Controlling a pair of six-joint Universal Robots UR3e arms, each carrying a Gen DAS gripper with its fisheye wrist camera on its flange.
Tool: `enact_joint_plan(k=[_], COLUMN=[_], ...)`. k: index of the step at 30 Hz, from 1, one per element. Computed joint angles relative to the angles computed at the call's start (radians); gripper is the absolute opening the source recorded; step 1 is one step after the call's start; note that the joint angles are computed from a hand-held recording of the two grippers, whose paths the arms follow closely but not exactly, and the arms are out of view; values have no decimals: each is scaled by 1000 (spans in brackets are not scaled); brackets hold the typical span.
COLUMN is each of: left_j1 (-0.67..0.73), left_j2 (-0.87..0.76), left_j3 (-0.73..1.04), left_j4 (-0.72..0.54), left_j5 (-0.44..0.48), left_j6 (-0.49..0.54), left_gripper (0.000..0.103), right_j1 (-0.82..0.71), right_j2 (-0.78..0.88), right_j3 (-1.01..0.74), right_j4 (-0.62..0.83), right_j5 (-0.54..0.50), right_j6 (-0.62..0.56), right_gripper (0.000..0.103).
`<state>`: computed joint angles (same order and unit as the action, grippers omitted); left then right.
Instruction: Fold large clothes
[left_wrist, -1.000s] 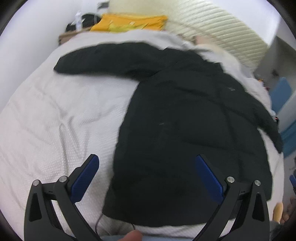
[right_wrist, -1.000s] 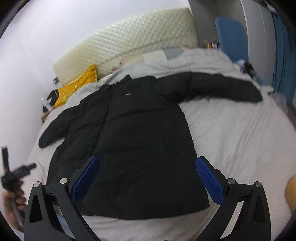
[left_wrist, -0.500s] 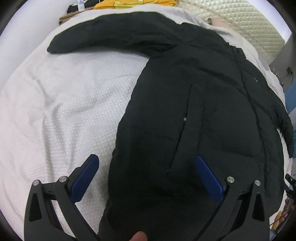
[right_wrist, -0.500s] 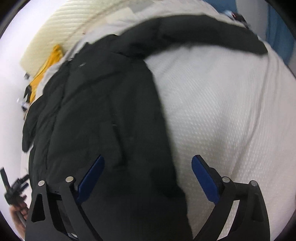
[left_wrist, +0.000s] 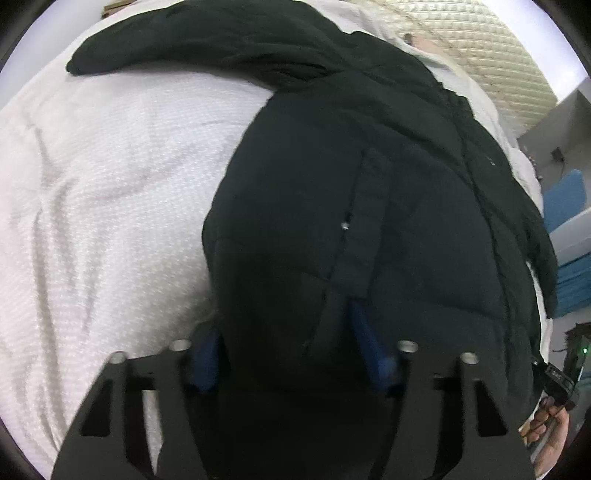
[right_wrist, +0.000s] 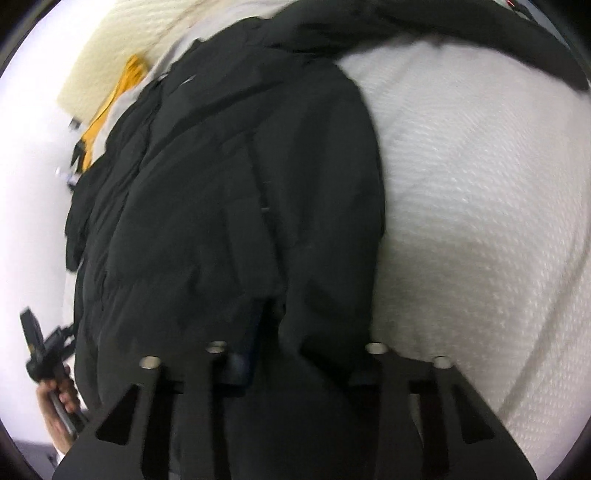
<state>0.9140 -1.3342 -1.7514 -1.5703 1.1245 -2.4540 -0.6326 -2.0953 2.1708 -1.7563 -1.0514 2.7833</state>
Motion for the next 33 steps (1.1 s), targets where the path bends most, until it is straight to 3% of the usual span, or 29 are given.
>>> enact_joint_plan(k=[2, 7, 15, 16, 20, 21, 24, 29, 33], left_j1=[24, 44, 264, 296, 392, 376, 376, 247, 131], left_j2=[28, 121, 277, 284, 282, 287, 292, 267, 240], left_j3=[0, -16, 66, 87, 188, 193, 211, 143, 101], left_j4=[-42, -64, -393, -444, -627, -629, -628, -434, -307], left_j5=[-22, -34, -111, -115, -111, -116, -86, 1, 55], left_j6=[41, 82, 347, 386, 504, 492, 512, 371, 259], left_gripper=[33, 10, 3, 3, 3, 3, 3, 3, 3], right_j1=[21, 23, -109, -84, -179, -223, -241, -75, -1], right_j2=[-25, -111, -282, -255, -262, -261, -207, -48, 94], right_j3=[-5, -16, -90, -93, -208, -257, -335, -324, -299], right_j4=[2, 45, 290, 252, 473, 566, 631, 409, 275], right_j5=[-4, 8, 94, 103, 133, 136, 119, -56, -133], right_j6=[-13, -63, -224, -200, -353, -424, -495, -394, -345], right_gripper=[12, 8, 6, 6, 6, 6, 5, 5, 5])
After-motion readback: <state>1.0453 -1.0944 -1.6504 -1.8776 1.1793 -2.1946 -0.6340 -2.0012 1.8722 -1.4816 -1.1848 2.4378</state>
